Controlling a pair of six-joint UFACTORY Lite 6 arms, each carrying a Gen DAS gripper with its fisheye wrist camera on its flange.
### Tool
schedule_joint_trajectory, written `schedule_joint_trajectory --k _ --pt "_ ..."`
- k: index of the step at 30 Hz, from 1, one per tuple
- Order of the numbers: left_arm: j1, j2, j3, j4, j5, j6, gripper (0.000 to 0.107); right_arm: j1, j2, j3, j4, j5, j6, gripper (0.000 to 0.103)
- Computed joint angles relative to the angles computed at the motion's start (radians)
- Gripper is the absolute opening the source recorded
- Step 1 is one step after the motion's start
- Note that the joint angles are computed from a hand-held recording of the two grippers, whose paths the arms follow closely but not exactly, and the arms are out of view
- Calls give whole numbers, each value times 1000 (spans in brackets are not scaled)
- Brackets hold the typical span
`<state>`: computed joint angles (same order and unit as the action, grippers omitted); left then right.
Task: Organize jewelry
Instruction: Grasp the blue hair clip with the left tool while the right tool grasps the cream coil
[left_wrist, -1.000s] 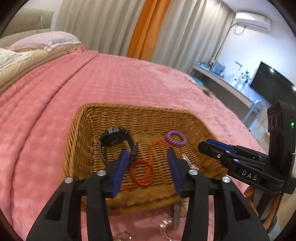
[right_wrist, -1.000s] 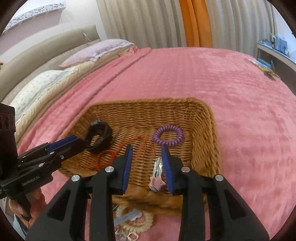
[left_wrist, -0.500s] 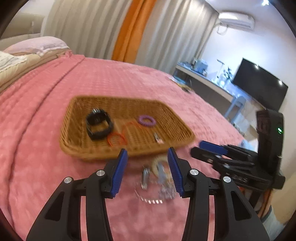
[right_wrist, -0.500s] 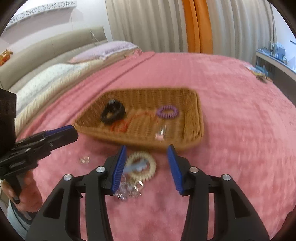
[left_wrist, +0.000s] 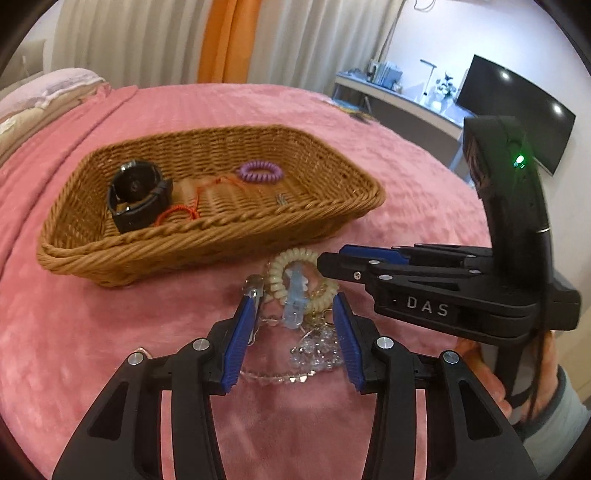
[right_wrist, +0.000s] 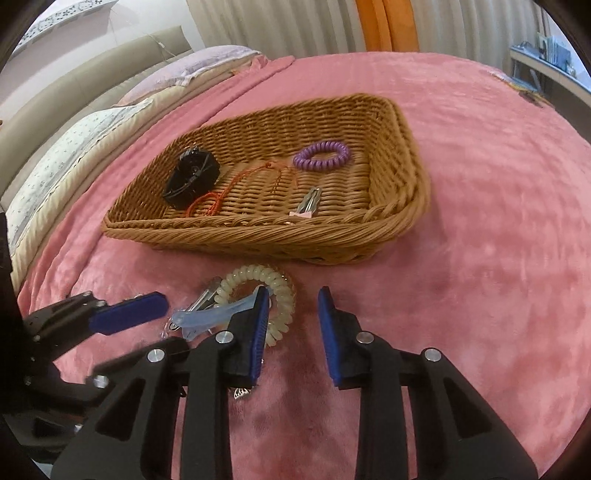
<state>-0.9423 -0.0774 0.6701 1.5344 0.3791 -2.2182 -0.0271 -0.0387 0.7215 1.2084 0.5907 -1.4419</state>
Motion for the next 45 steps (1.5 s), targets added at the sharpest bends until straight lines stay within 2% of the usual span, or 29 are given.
schedule_joint_trajectory --k 1,3,5,11,14,17,21,25,29,34,36,38,40,43,45 --pt "6 5 2 9 -9 -7 38 1 4 0 -1 1 0 25" --pt "19 15 7 29 -27 -21 20 8 15 5 -1 9 -4 23" --pt "23 28 14 32 -36 -21 11 22 23 9 -11 1 8 13" --pt "-15 4 -3 60 -1 -53 11 12 0 -16 1 5 -14 9" --pt "-64 -104 -84 57 29 -96 11 -43 -66 -61 7 39 -28 9" --pt "-163 -232 -164 -50 123 -68 11 -119 -136 -105 -29 93 -8 9" --pt "-339 -375 -252 -251 313 -24 11 -243 -237 -178 -98 155 15 9" --pt "-491 -421 -310 -416 482 -80 11 -335 -308 -236 -157 174 34 9" --pt "-604 -438 -346 -479 528 -164 11 -435 -371 -289 -215 226 38 9" --pt "-678 -375 -316 -497 475 -176 15 -514 -446 -353 -272 274 12 10" --pt "-677 -358 -306 -494 451 -168 35 -531 -489 -374 -294 292 7 11" --pt "-693 -369 -315 -462 436 -192 39 -555 -516 -380 -313 317 -10 19" --pt "-722 -376 -309 -470 482 -201 40 -597 -534 -386 -319 344 -47 29" --pt "-688 -395 -307 -464 496 -189 42 -622 -568 -390 -307 358 -78 31" --pt "-615 -361 -282 -466 460 -137 42 -598 -556 -381 -300 342 -69 31"
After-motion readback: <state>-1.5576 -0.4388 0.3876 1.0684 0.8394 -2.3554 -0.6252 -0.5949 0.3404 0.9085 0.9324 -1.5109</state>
